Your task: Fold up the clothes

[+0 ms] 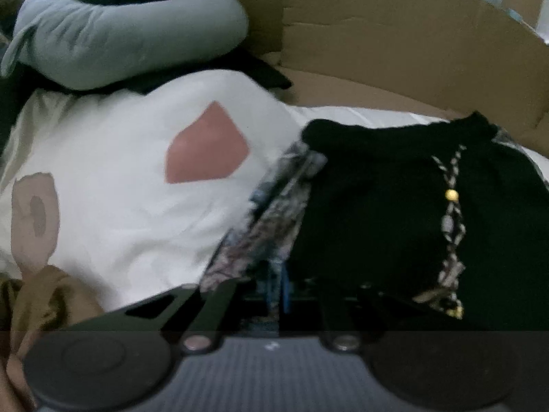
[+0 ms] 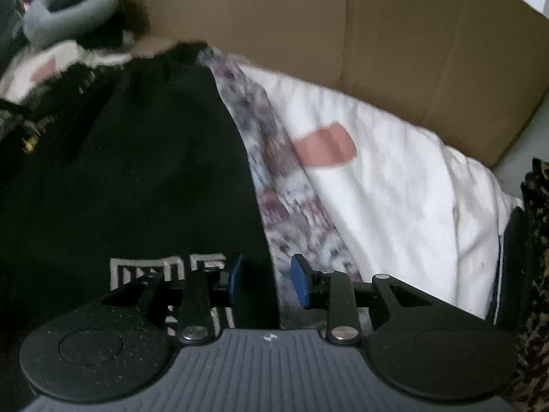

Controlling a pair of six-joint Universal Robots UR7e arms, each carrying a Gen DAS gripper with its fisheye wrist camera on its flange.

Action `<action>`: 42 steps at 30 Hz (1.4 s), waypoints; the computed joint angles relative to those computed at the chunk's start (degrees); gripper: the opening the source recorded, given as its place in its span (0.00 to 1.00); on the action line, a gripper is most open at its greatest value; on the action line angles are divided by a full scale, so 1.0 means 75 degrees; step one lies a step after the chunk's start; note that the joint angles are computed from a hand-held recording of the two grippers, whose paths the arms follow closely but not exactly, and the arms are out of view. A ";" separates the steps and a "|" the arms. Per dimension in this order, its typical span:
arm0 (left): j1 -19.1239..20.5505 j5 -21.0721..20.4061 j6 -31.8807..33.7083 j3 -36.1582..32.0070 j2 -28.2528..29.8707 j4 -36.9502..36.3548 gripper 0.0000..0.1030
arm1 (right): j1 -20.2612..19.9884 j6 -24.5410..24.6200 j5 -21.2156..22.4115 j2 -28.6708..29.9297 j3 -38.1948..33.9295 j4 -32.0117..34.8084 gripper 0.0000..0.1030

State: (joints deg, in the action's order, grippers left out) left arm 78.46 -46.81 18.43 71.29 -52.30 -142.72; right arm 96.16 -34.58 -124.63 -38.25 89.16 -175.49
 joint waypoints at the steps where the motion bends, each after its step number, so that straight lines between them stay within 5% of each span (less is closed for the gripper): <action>1: -0.0014 0.0157 0.0053 -0.0018 0.0016 -0.0052 0.03 | -0.0033 -0.0026 -0.0014 -0.0045 0.0064 -0.0045 0.36; 11: -0.0163 0.0533 -0.0218 0.0395 -0.0414 0.0102 0.06 | -0.0081 0.0145 -0.0421 -0.0570 0.0564 -0.0022 0.36; 18: -0.0428 0.0361 -0.1230 0.1269 -0.1159 0.0882 0.13 | 0.0042 0.0593 0.0043 -0.0965 0.1134 -0.0288 0.36; 21: -0.0531 0.0332 -0.1608 0.1706 -0.1499 0.1100 0.32 | 0.0097 0.0806 0.0201 -0.1043 0.1330 -0.0292 0.36; 24: -0.0659 0.0346 -0.1958 0.2215 -0.1863 0.1166 0.35 | 0.0166 0.1175 0.0296 -0.1117 0.1496 -0.0170 0.37; 28: -0.0802 0.0198 -0.2673 0.2922 -0.2380 0.1253 0.59 | 0.0270 0.1801 0.0424 -0.1246 0.1719 0.0143 0.37; 36: -0.0913 0.0182 -0.3822 0.3920 -0.3137 0.1983 0.65 | 0.0485 0.2122 0.0214 -0.1258 0.2259 0.0002 0.39; 42: -0.1016 0.0015 -0.3788 0.4484 -0.3594 0.2164 0.68 | 0.0604 0.2336 -0.0092 -0.1326 0.2500 0.0353 0.45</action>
